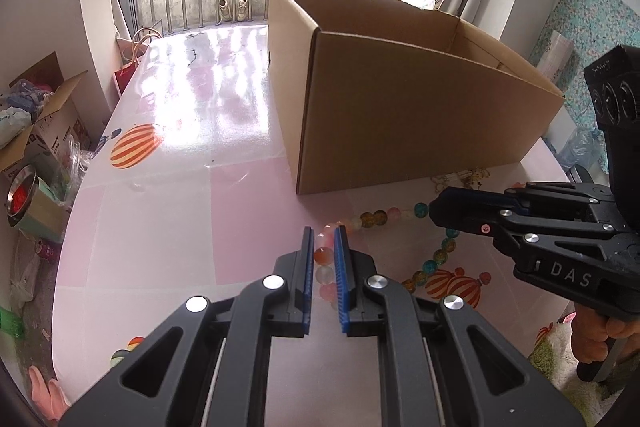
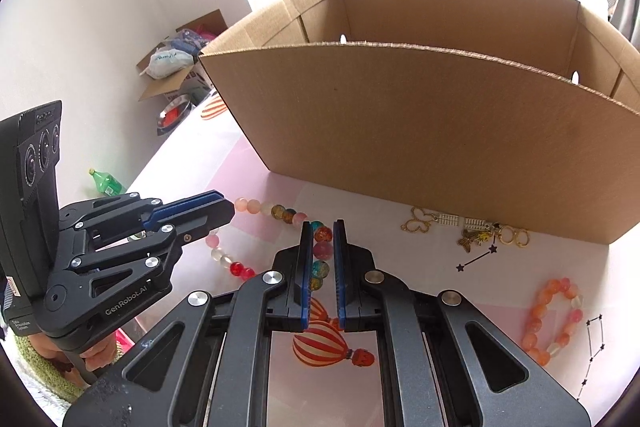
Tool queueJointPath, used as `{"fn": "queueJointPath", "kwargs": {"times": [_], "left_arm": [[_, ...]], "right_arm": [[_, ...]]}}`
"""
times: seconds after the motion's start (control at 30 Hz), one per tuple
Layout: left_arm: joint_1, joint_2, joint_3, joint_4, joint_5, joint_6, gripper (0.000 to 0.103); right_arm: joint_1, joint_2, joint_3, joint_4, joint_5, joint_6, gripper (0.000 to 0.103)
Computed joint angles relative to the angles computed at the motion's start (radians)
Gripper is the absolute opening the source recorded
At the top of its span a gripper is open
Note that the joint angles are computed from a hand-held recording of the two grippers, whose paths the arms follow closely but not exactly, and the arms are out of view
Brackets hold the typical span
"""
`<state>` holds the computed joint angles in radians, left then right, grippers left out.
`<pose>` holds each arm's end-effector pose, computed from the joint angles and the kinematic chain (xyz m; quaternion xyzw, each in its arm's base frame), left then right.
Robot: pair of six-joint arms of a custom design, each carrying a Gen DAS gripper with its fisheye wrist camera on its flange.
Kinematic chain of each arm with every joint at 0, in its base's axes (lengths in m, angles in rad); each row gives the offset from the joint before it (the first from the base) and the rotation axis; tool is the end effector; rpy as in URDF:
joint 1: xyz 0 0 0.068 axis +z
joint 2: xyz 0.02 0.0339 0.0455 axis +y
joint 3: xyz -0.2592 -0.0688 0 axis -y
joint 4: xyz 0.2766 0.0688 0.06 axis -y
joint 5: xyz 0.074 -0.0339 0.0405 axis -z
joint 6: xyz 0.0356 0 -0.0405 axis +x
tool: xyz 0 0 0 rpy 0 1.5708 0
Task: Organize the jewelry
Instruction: 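Close the right gripper on the bead necklace, then lift the necklace with the right gripper and lower it into the box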
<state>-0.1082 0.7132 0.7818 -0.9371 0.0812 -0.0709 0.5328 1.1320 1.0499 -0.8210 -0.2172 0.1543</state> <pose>0.1652 -0.0209 0.2783 0.0315 0.9378 -0.0687 0.3389 0.2182 0.1376 0.2999 -0.2116 0.9158 0.2061 0.2722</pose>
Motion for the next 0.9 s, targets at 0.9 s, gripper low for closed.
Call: {"fn": "queueJointPath", "kwargs": {"times": [0.9], "left_arm": [[-0.121, 0.005, 0.32, -0.003, -0.064, -0.009, 0.009]], "right_arm": [[-0.038, -0.142, 0.156, 0.008, 0.022, -0.07, 0.008]]}}
